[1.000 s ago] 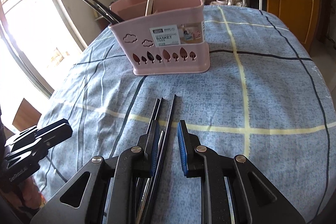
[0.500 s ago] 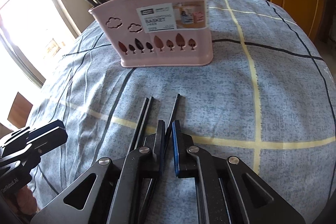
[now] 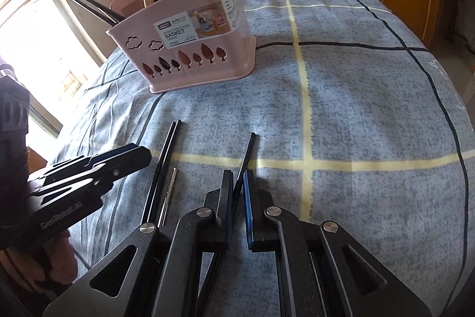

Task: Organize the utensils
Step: 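Grasp a black chopstick with the right tool while the left tool grasps another black chopstick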

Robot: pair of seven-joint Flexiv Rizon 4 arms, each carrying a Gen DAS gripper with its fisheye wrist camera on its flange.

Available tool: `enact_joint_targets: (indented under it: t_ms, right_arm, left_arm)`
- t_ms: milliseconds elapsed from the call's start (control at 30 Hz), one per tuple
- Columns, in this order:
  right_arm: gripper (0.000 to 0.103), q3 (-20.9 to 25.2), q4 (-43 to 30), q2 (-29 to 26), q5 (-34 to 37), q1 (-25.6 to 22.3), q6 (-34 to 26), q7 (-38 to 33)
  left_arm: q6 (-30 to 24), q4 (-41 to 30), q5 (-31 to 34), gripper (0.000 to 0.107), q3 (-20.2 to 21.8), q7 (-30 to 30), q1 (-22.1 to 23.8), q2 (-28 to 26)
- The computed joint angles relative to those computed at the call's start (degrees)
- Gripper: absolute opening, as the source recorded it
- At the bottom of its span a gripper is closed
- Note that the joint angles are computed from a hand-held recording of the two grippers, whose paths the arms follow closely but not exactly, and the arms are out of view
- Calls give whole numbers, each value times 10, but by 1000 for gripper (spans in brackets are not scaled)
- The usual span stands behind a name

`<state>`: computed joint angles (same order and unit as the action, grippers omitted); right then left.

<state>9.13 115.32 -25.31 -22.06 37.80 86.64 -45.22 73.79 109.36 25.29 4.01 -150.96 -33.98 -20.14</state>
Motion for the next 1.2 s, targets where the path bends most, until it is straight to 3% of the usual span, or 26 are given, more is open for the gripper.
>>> enact_joint_targets:
  t_ms: [300, 767, 900, 1200]
  right_arm:
    - [7, 0, 3, -2, 9, -2, 14, -4]
    - [7, -14, 25, 9, 11, 4, 32, 7]
    - [7, -20, 30, 13, 7, 9, 32, 11]
    - [7, -12, 36, 22, 0, 1, 18, 8]
  left_arm:
    - [-52, -42, 29, 29, 5, -11, -17, -15]
    - [-117, -68, 102, 31, -1, -65, -33, -12]
    - [-172, -79, 124, 17, -14, -53, -39, -7]
    - [-155, -14, 109, 6, -40, -9, 7, 38]
